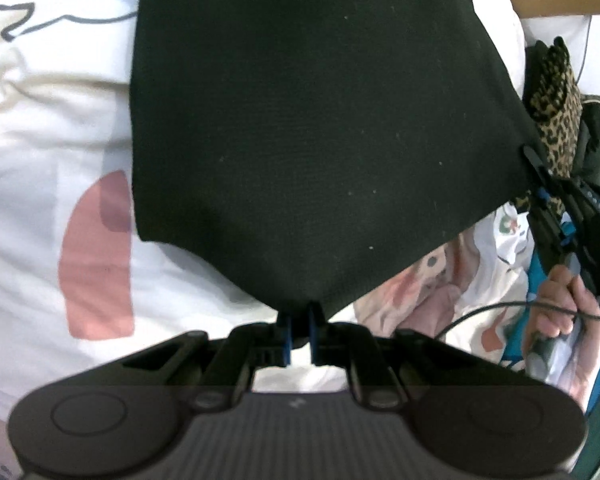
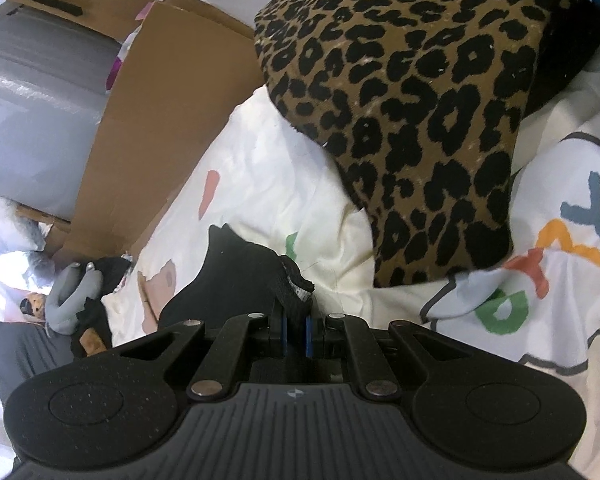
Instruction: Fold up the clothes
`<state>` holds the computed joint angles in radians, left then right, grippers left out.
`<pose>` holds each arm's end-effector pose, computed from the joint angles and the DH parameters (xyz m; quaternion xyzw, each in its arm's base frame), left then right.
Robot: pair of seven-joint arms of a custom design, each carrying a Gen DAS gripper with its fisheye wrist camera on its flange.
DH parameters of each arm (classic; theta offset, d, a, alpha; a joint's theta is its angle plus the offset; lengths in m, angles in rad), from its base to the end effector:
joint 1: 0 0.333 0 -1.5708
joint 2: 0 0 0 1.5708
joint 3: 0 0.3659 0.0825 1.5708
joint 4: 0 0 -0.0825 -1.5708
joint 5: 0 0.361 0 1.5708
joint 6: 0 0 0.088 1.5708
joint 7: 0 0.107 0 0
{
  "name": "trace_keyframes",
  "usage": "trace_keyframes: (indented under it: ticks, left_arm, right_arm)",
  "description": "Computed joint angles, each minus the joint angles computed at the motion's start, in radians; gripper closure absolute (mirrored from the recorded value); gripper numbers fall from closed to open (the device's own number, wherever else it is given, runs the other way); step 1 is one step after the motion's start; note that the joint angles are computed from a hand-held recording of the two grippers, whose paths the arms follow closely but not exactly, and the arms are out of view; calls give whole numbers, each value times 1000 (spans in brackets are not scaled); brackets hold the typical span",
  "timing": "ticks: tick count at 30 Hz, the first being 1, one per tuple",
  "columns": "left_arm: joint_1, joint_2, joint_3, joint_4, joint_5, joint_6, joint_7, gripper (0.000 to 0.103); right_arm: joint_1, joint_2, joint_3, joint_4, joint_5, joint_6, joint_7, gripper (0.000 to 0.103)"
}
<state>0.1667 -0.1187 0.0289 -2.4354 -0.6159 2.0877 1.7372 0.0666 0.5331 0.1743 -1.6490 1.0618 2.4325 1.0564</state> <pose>0.4247 0.0551 0.4043 0.8033 -0.5312 0.1406 0.2298 0.6961 0.1509 0.3907 -0.6252 0.6549 0.1691 0.3893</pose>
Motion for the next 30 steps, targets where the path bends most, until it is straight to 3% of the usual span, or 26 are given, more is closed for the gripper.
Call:
trace_keyframes:
  ticks: [4,8,11,16,18,22,30]
  left_arm:
    - [-35,16,-31,-64,-83,100,6,95]
    - [-35,10,-25,-79,-62,109,30,90]
    - [-36,6,-25,-58,5,53,23,90]
    - [-50,-17,-31,39,180,-102,55,85]
    - [-64,-16,-43,94,247,-130,92,68]
    - [-83,27,-53,219,296,-159,138,64]
    - [-57,150,-68,474,363,-229,256,62]
  right_arm:
    - [9,22,-11,20,-32,9,27,97]
    - [12,43,-13,21,-57,26,83,95]
    - [1,32,-8,0,-44,38,111,88]
    - [-9,-2,-9,-37,-36,62,121,62]
    - [-24,-17,0,-53,2,69,97,58]
    - [-36,-39,1,-74,67,74,62,56]
    - [-14,-61,-15,-99,63,63,46,56]
